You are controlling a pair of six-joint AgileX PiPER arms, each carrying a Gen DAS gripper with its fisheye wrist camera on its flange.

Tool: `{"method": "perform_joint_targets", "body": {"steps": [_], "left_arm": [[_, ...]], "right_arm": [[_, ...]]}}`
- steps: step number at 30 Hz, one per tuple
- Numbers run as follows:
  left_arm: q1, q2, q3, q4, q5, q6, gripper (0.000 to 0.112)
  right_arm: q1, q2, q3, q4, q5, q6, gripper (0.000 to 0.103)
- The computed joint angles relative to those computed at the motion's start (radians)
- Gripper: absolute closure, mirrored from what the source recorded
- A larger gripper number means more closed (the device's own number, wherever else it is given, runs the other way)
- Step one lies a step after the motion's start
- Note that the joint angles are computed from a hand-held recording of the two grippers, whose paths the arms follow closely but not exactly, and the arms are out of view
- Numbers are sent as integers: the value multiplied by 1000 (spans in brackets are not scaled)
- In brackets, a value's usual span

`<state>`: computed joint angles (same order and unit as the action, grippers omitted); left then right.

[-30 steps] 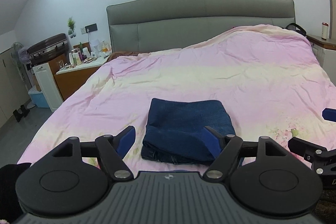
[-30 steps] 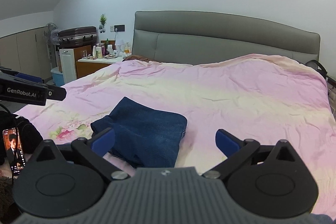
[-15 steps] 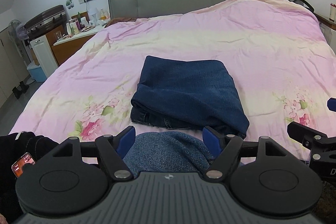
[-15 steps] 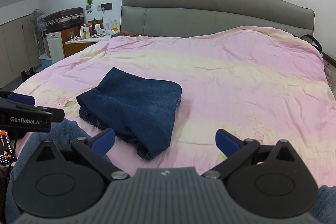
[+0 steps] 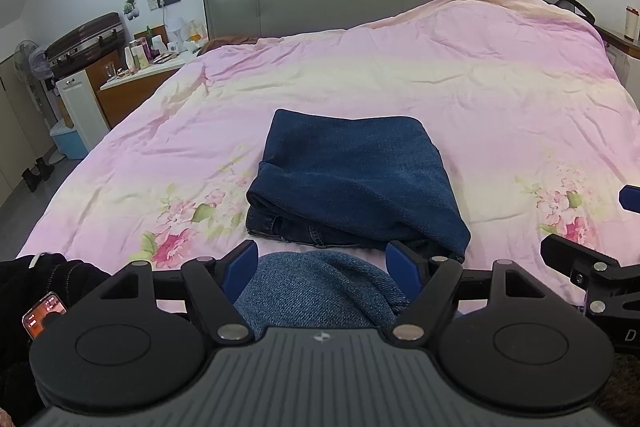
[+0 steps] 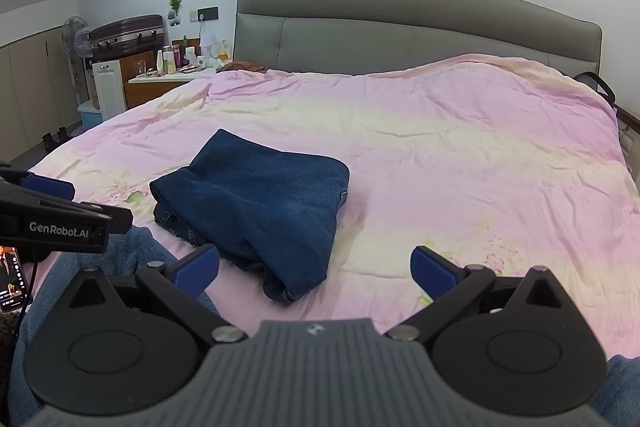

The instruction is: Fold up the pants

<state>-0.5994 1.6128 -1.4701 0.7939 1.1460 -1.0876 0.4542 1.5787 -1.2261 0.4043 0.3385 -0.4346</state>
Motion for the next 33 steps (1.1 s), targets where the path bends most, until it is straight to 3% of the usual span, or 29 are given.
{"method": "perform_joint_targets", "body": {"steps": [33], "left_arm": [[-26,-9,-10,25,30,-12,27]], "right_arm": [[4,-20,11,44,-6,-42,5]]}}
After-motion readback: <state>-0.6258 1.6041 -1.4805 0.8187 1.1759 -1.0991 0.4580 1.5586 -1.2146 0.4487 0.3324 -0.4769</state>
